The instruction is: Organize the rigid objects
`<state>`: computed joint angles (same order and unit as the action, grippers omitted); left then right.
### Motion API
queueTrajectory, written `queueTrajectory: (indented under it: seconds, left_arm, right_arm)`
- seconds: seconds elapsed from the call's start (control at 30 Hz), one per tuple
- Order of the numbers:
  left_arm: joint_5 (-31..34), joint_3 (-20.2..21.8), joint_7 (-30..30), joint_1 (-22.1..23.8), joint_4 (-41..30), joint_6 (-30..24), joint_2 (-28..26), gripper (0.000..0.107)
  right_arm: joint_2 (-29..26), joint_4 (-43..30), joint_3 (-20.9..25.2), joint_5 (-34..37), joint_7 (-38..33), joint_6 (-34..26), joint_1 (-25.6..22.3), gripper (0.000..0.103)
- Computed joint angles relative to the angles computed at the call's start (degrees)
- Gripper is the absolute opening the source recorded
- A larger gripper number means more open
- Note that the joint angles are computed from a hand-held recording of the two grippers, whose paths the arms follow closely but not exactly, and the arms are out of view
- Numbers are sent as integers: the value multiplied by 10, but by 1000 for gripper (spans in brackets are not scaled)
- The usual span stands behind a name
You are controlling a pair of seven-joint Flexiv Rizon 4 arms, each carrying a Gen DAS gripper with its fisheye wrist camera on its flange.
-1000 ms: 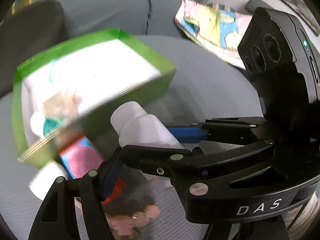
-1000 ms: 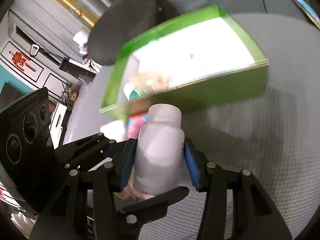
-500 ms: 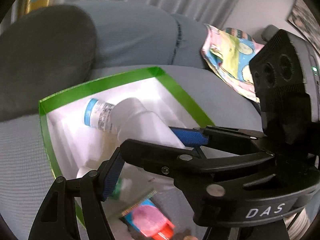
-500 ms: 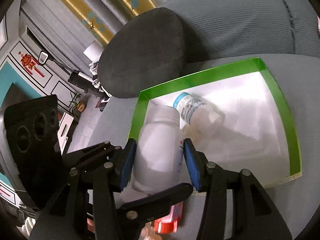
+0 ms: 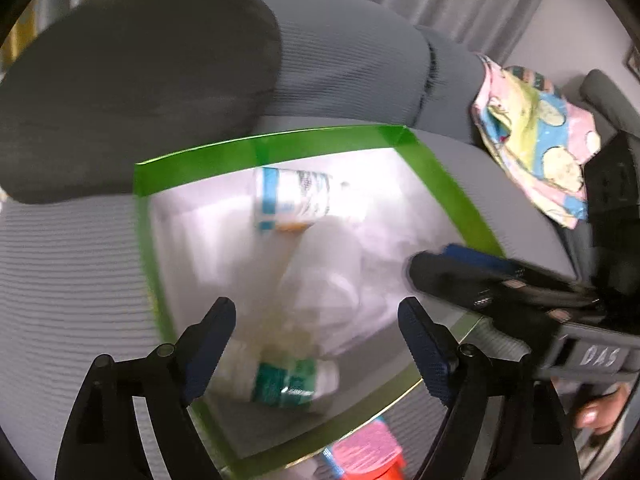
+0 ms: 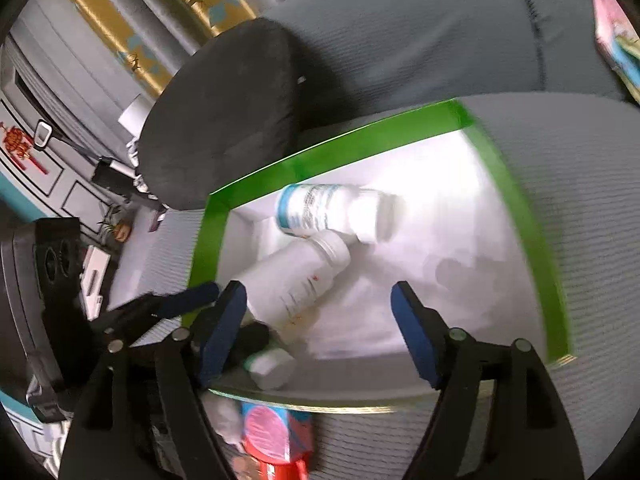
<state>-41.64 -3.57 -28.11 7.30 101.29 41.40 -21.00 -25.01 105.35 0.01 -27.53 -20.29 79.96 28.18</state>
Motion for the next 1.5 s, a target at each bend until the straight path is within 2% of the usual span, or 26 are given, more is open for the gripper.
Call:
queueTrajectory:
  seconds: [0.1,0.23,0.4,0.6,0.93,1.07,1.3,1.4,1.5]
  left_arm:
    - [-3,5,9,-6,28,42,18,84]
    - [-26,9,36,-9,74,99,51,84]
    - [-71,13,83,-17,128,150,92,84]
    - [-113,29,134,-30,169,176,136,84]
    - [-195,60,226,-58,233,197,208,84]
    - [-233,68,263,-74,256,218,233,84]
    - [-277,79,312,-97,286,243,265,84]
    - [-273,86,311,-98,292,235,272,84]
    - [-233,97,278,-85,290,200,269,84]
  right_arm:
    - [37,39,-61,-74,65,-14,44,79]
    - [80,75,-84,-182,141,-55,62,82]
    - [116,100,-62,-267,194,-101,58,84]
    - [145,117,-20,-344,243,-129,41,85]
    - [167,130,69,-384,275,-164,-1,85]
    - [175,136,93,-407,286,-183,-7,85]
    - [185,145,114,-406,281,-203,-3,85]
    - [185,148,120,-403,279,-207,1,85]
    - [180,151,125,-386,262,-211,7,85]
